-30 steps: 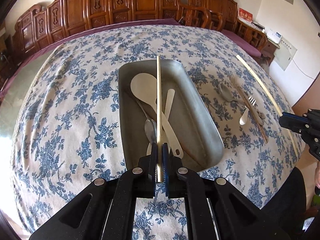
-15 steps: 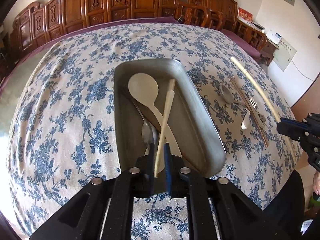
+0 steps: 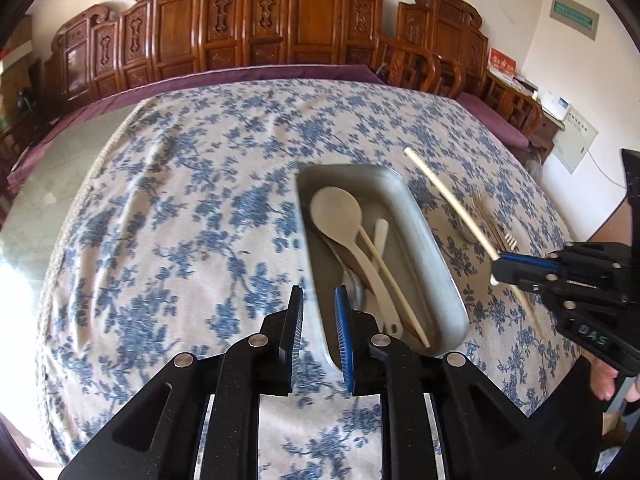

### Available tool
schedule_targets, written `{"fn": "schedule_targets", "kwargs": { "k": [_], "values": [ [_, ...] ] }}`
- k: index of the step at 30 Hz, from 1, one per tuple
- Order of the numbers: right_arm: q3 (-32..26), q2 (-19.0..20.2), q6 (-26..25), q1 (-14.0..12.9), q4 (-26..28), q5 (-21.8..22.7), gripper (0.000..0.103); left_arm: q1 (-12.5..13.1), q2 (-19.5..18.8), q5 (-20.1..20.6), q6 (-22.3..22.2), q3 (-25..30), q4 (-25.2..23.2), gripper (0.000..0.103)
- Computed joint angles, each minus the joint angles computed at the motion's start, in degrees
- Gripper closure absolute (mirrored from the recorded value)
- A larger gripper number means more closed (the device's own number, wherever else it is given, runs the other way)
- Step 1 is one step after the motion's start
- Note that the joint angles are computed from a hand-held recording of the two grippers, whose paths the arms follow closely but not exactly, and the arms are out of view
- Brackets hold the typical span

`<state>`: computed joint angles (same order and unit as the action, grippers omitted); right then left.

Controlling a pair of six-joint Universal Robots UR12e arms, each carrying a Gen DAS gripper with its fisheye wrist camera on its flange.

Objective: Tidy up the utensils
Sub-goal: 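Lower the wooden chopstick into the grey tray and open the right gripper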

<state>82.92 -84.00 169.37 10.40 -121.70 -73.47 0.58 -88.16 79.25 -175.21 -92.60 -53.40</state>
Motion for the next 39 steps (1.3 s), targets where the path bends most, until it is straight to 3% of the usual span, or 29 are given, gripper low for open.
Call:
{"fn": "schedule_targets", "kwargs": {
  "k": [9, 20, 31, 39],
  "values": [
    [-3.68, 4.20, 6.34, 1.53, 0.20, 1.03, 0.097, 1.42, 1.07, -0.18, -0.02, -0.36, 1.00, 0.088],
    [-3.62, 6.20, 11.29, 2.15, -0.03, 0.20, 0.097, 0.98, 1.70, 0.34, 0.95, -0.63, 2.00, 0.088],
    [-1.98, 5.23, 9.49, 1.45, -3.00, 1.45, 0.095, 0.25, 1.60, 0.45, 1.00, -0.41, 1.79, 0.088],
    [1.65, 0.73, 4.60, -1.33, -6.21, 1.84, 0.095, -1.04, 1.94, -0.16, 1.12, -0.38, 2.21, 0.088]
  ]
}}
